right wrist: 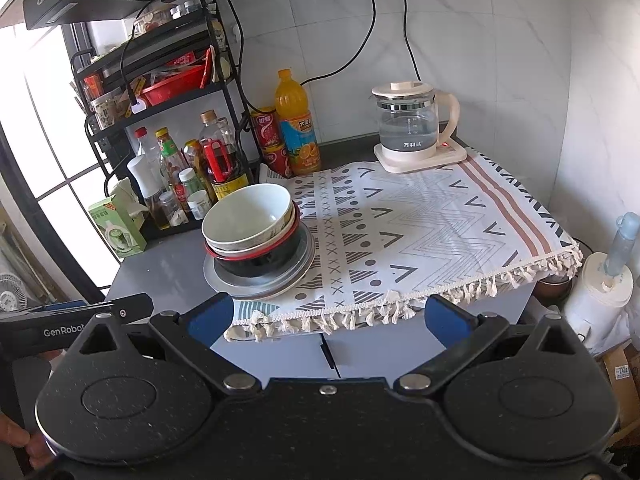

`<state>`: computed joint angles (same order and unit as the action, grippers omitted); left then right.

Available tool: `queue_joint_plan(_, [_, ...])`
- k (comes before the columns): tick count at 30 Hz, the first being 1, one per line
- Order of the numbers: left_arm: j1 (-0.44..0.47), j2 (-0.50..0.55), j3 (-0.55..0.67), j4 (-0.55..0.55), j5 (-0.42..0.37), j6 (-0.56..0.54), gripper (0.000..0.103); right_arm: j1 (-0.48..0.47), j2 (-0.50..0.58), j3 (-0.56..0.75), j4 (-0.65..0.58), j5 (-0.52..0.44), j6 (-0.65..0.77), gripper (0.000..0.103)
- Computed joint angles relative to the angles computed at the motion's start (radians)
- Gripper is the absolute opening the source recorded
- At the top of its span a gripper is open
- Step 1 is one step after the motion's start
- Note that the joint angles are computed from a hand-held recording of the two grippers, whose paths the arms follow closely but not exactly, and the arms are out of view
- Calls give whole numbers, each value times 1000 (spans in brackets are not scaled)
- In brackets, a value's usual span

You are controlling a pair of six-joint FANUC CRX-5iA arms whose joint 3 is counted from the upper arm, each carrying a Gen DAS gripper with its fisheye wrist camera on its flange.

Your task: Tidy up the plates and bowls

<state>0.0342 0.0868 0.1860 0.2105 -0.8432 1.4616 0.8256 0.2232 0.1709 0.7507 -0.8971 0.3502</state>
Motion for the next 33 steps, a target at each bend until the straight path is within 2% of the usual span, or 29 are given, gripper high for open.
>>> queue_joint_plan(33, [-1,11,19,-13,-7,-8,103,-3,19,22,-14,-6,-9,103])
